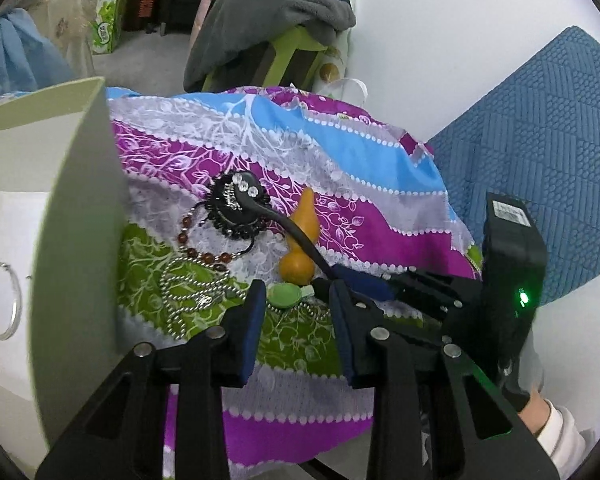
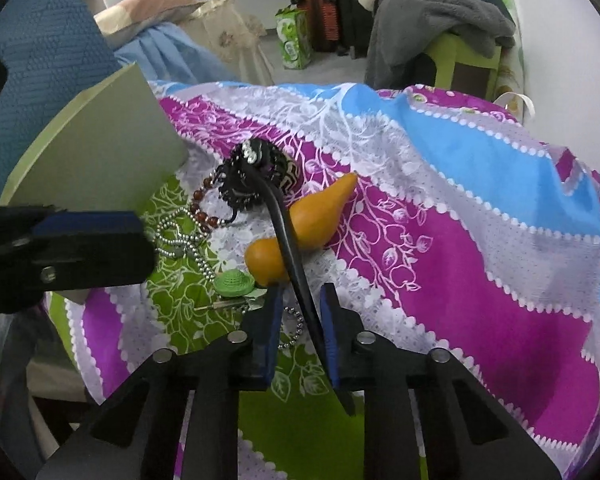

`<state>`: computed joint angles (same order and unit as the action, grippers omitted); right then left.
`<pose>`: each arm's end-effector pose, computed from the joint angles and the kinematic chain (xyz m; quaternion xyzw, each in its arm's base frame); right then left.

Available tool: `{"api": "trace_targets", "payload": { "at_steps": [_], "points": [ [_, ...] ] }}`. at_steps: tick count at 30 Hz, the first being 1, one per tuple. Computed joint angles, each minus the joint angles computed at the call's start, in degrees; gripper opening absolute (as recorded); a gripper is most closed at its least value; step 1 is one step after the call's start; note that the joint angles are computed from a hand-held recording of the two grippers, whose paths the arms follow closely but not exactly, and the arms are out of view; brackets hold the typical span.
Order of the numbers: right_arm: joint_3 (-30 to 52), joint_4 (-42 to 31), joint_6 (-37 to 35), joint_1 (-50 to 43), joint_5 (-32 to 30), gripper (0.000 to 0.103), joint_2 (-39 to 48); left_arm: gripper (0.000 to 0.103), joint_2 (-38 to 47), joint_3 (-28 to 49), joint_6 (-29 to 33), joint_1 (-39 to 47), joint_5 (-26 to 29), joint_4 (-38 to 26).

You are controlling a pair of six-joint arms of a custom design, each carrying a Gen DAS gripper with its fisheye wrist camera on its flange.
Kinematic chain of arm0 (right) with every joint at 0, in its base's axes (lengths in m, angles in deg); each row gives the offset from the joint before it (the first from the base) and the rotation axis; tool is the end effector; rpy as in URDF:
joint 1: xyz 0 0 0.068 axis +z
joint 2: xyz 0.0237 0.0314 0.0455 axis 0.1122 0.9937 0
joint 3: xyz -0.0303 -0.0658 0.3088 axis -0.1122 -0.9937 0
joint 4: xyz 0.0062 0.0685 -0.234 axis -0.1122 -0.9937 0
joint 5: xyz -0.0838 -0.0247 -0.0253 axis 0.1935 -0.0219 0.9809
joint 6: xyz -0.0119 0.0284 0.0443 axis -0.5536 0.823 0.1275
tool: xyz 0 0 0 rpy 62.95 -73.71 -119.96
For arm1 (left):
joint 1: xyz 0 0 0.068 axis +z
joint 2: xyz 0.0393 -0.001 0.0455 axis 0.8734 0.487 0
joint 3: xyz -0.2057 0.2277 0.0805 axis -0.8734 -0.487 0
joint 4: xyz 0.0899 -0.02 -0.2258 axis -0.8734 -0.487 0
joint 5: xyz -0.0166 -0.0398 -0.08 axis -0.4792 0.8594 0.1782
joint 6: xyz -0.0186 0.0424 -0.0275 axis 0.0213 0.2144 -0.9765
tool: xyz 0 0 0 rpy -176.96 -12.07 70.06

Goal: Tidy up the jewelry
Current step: 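Grasp the black hairpin with the right tool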

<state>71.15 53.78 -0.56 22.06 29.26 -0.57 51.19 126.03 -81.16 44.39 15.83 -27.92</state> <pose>0.2473 0.0815 0.2492 -0.3579 0.8948 0.1533 0.2184 0.1849 -0.0603 0.3096 -0.1126 0.9401 -0.1971 0.2543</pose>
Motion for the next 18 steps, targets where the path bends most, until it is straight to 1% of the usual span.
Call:
{"api": "trace_targets", "payload": {
  "at_steps": [4,7,12,18],
  "points": [
    [-0.17,-0.38,-0.45,-1.08,-2.06,0.007,-1.36,0.034,2.44,-0.37,1.3,0.64,0.26,2.18],
    [-0.13,-0.71,-0.36,-2.08,-3.53,0.005,-2.83,0.034,4.05,-0.46,2.49,1.75,1.43,3.78],
    [0.15,-1.32,0.41,-4.48,-5.25,0.005,-3.5,0.034,6.83,-0.06,4.2,1.81,1.47,4.56],
    [1.1,-1.17,1.47,-8.04,-6.21,0.005,-2.83,0.034,9.45,0.34,4.71,1.23,1.37,5.43]
  ]
}}
